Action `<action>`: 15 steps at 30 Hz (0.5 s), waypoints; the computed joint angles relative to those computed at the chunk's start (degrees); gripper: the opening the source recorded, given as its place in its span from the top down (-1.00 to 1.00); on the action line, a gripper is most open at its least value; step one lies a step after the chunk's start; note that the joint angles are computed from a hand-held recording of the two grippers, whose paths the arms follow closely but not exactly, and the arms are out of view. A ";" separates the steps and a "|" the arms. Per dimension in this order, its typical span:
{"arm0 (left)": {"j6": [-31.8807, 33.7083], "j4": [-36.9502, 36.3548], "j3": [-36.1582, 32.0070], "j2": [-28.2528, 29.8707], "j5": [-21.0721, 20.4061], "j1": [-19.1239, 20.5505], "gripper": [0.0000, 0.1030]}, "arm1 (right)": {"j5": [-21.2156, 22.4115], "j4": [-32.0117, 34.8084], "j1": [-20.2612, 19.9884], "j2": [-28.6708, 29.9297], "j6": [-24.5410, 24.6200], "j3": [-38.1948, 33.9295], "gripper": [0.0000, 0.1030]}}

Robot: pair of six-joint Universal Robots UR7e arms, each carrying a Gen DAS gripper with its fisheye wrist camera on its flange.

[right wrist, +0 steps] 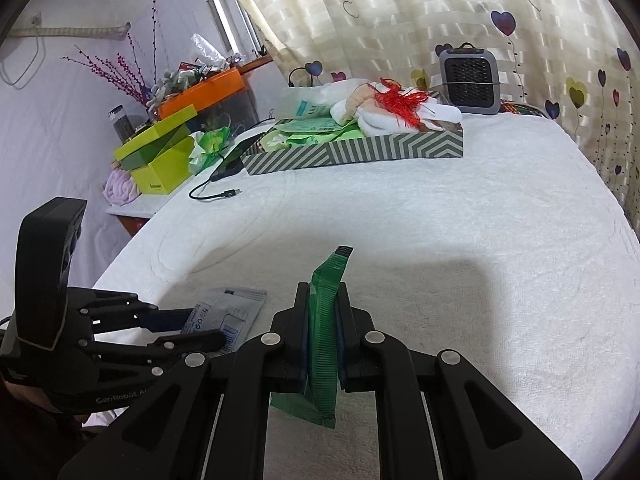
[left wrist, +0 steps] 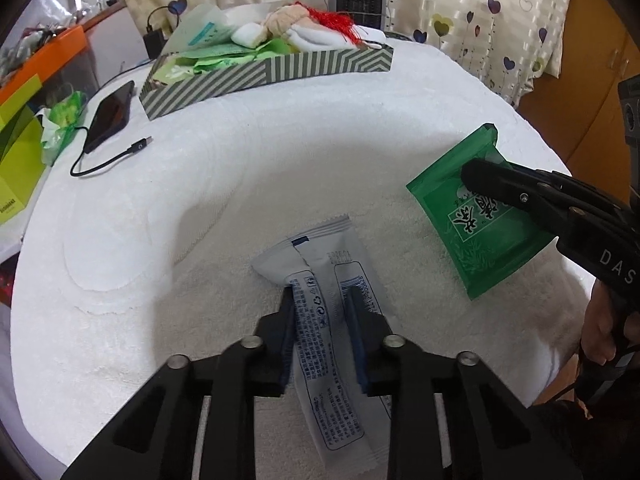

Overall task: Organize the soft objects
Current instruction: 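Carry the sachet with the left gripper to the box while the right gripper carries the green packet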

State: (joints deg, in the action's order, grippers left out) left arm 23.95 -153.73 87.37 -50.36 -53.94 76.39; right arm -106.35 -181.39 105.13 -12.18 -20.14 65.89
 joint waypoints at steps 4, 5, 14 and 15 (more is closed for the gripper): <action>0.40 -0.30 -0.07 -0.38 -2.36 0.40 0.77 | -0.12 -0.14 0.06 -0.21 0.04 0.18 0.79; 0.42 -0.38 -0.13 -0.48 -3.14 0.52 0.78 | -0.18 -0.29 0.08 -0.26 0.01 0.29 0.79; 0.98 -0.80 -1.23 -0.97 -6.45 0.81 0.81 | -0.96 -0.53 0.54 -0.53 0.60 0.02 0.79; 0.99 -0.62 -1.65 -0.98 -6.95 0.85 0.81 | -1.05 -0.62 0.71 -0.51 0.55 -0.24 0.79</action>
